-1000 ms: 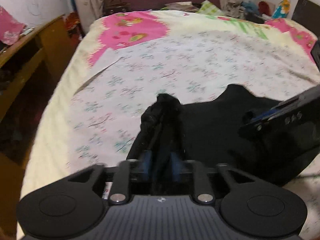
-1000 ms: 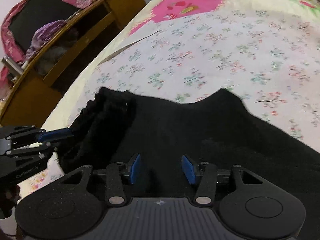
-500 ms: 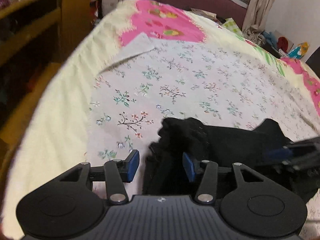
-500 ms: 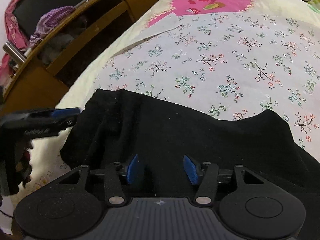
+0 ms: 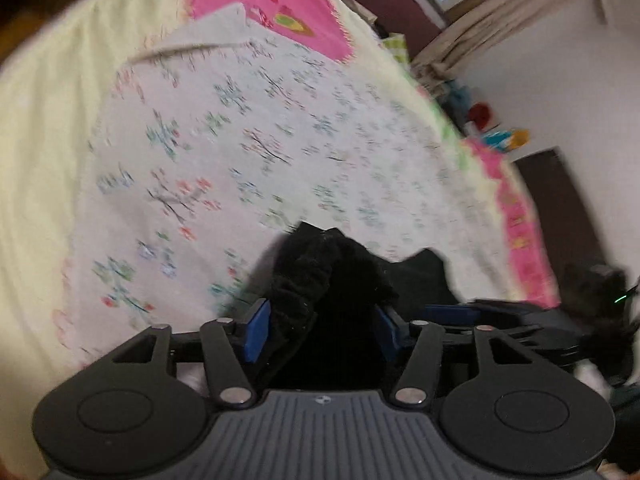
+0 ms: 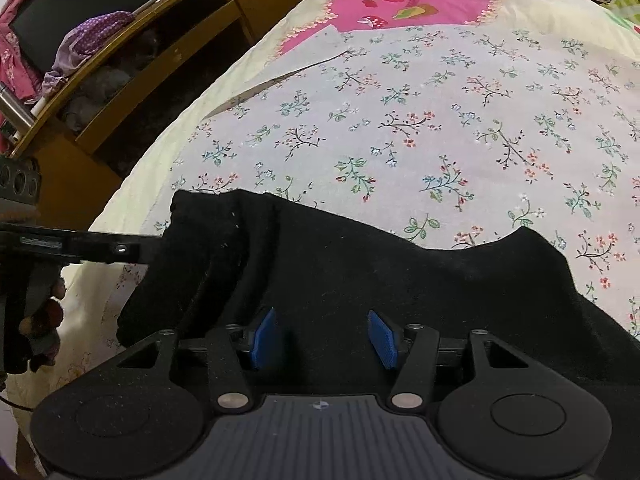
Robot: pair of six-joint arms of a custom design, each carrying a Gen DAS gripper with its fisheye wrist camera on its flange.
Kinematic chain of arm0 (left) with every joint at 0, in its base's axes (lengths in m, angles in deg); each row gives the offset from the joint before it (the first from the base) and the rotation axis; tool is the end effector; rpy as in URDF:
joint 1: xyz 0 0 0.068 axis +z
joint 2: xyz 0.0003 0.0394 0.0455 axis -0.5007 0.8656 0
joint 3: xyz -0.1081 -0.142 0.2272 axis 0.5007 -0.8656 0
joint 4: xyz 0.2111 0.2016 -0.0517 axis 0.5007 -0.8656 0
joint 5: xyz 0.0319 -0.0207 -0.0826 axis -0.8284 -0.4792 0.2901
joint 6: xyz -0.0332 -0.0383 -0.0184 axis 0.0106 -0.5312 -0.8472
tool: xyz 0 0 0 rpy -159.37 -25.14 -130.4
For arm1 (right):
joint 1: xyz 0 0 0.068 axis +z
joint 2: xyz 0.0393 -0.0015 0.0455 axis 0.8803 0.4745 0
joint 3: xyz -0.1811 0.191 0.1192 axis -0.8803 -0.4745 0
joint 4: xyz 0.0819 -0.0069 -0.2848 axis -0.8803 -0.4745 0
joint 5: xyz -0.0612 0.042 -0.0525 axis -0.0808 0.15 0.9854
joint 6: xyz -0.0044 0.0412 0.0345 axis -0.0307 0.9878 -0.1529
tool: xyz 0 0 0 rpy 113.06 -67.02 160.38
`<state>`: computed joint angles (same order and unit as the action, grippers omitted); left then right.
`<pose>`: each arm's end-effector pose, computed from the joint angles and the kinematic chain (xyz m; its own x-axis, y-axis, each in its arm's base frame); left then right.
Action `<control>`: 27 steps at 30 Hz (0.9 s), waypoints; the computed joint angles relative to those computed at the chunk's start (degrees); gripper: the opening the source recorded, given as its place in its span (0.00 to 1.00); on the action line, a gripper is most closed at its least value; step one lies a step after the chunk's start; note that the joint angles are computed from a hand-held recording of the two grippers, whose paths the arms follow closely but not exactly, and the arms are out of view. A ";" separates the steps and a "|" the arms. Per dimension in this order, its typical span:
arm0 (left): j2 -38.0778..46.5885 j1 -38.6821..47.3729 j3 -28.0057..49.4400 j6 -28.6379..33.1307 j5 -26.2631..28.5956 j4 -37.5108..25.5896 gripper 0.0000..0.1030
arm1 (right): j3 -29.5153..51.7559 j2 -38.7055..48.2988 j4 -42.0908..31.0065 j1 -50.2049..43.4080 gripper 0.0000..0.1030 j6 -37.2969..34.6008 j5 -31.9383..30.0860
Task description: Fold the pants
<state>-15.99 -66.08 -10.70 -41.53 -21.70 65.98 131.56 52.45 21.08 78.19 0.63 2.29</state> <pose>0.1396 -0.1060 0.1975 -0.7992 -0.4998 -0.3339 -0.1022 0.6603 -0.7440 0.2684 0.0945 0.2778 -0.7543 -0.4915 -0.4353 -0.6301 0.7282 0.2695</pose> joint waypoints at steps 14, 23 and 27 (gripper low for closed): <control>31.15 -13.94 18.71 11.69 -15.66 -13.01 0.58 | -1.40 -0.17 -0.39 -1.64 0.39 -0.57 -1.41; 32.64 -22.35 29.45 4.18 -19.61 -15.40 0.24 | -4.70 0.31 -3.90 -5.53 0.29 -2.24 -13.57; 39.89 -25.68 39.39 4.74 -21.35 -15.96 0.23 | -3.97 0.43 -9.03 -11.35 0.12 -6.87 -18.85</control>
<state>23.89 -91.76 28.69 -36.79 -43.05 50.02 127.58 52.88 12.05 66.84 -6.23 -16.56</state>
